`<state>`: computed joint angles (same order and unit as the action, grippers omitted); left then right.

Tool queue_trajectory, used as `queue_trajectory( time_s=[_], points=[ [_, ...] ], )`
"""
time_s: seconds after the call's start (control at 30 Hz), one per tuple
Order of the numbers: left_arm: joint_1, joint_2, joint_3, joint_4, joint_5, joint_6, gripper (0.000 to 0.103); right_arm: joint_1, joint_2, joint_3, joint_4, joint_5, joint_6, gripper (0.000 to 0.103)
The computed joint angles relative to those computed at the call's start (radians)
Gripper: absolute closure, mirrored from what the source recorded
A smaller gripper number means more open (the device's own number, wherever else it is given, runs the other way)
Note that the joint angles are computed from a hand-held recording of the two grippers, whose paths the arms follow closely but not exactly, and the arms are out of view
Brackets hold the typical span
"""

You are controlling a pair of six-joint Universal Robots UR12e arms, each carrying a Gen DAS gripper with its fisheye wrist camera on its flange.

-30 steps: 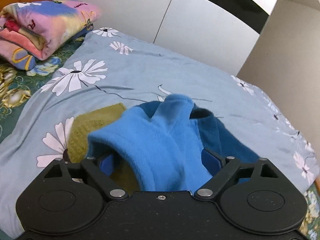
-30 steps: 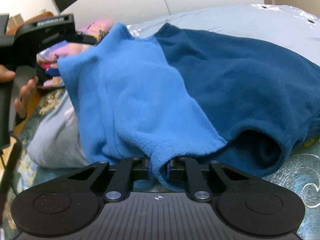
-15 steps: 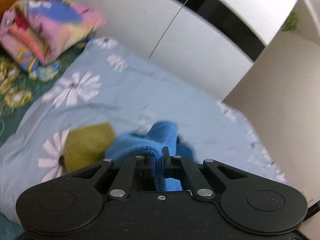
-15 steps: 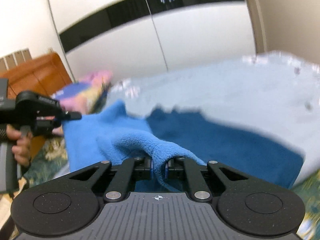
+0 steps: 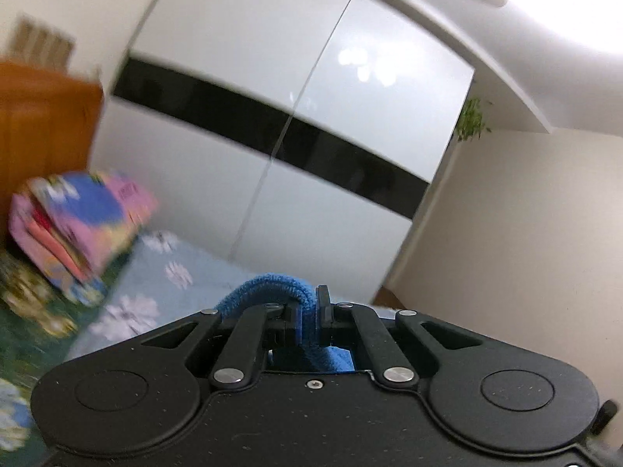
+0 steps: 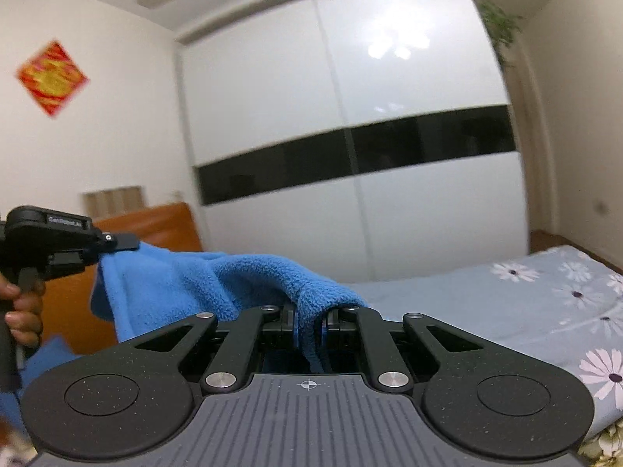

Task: Fold clothes
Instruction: 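Lift the jacket with both grippers and carry it off the pillow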

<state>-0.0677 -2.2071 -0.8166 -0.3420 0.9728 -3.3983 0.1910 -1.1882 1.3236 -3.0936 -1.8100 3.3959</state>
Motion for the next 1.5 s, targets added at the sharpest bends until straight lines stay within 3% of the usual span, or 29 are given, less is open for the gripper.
queue_trajectory(
  time_s=[0.07, 0.2, 0.3, 0.4, 0.6, 0.77, 0.87, 0.93, 1.03, 1.3, 1.5],
  points=[
    [0.010, 0.122, -0.174, 0.093, 0.032, 0.007, 0.101, 0.007, -0.062, 0.058, -0.009, 0.055, -0.017, 0.095],
    [0.038, 0.311, -0.418, 0.155, 0.082, 0.059, 0.101, 0.017, -0.180, 0.178, -0.017, 0.199, -0.002, 0.095],
    [0.060, 0.407, -0.528, 0.135, 0.109, 0.117, 0.100, 0.019, -0.239, 0.242, -0.005, 0.309, 0.014, 0.095],
    [0.061, 0.430, -0.558, 0.068, 0.161, 0.177, 0.100, 0.015, -0.257, 0.255, 0.043, 0.382, 0.049, 0.095],
    [0.031, 0.338, -0.525, -0.093, 0.273, 0.243, 0.100, 0.011, -0.177, 0.220, 0.220, 0.388, 0.099, 0.095],
    [0.008, 0.166, -0.449, -0.236, 0.321, 0.261, 0.100, -0.002, -0.052, 0.176, 0.394, 0.356, 0.213, 0.095],
    [-0.006, 0.062, -0.397, -0.280, 0.354, 0.310, 0.100, 0.003, 0.027, 0.155, 0.443, 0.311, 0.299, 0.095],
    [-0.017, -0.012, -0.330, -0.358, 0.379, 0.324, 0.100, 0.004, 0.076, 0.144, 0.477, 0.286, 0.360, 0.095],
    [-0.018, -0.106, -0.238, -0.415, 0.370, 0.340, 0.100, -0.003, 0.124, 0.141, 0.490, 0.260, 0.407, 0.095],
    [-0.050, -0.300, 0.027, -0.467, 0.335, 0.373, 0.100, -0.051, 0.236, 0.025, 0.556, 0.208, 0.370, 0.095],
    [-0.082, -0.445, 0.252, -0.570, 0.361, 0.378, 0.099, -0.080, 0.317, -0.061, 0.644, 0.210, 0.351, 0.095]
  ],
)
